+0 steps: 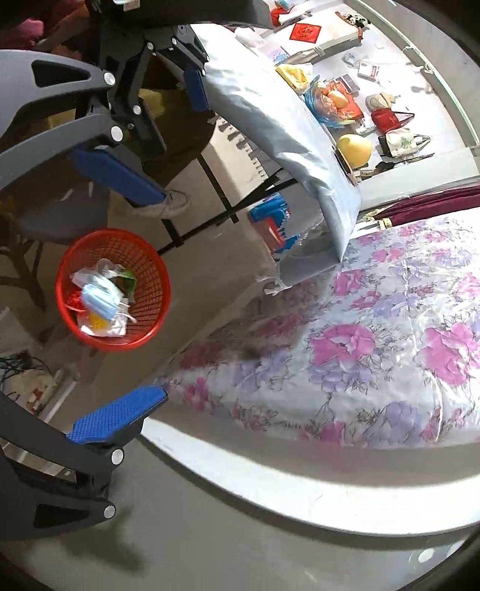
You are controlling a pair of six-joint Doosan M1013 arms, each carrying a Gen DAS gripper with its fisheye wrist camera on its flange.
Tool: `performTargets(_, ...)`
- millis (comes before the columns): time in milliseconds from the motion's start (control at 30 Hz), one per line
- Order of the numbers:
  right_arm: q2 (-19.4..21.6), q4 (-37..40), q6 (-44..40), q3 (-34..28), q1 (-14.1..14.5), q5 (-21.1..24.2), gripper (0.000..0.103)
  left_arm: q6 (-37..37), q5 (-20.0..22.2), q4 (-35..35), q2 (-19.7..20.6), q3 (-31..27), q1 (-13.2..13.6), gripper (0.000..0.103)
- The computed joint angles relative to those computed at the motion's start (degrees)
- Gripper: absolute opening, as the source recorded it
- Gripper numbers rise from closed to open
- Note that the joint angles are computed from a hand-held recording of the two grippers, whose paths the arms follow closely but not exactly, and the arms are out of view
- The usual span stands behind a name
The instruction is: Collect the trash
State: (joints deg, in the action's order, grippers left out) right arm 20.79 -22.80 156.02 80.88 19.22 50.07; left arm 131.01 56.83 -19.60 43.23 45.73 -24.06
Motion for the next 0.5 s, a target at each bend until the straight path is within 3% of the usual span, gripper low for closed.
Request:
performTargets(267, -0.13, 3.78, -5.49, -0.42, 1.02, 5.26, 0.097, 1.15, -0.97, -0.69, -1.29, 1.96, 0.26, 0.096)
performTargets(500, 0.95, 6.44, -8.5, -0.88, 1.36, 4.78, 0.097, 0.65, -0.11, -0.28, -1.08, 1.62, 0.28, 0.096)
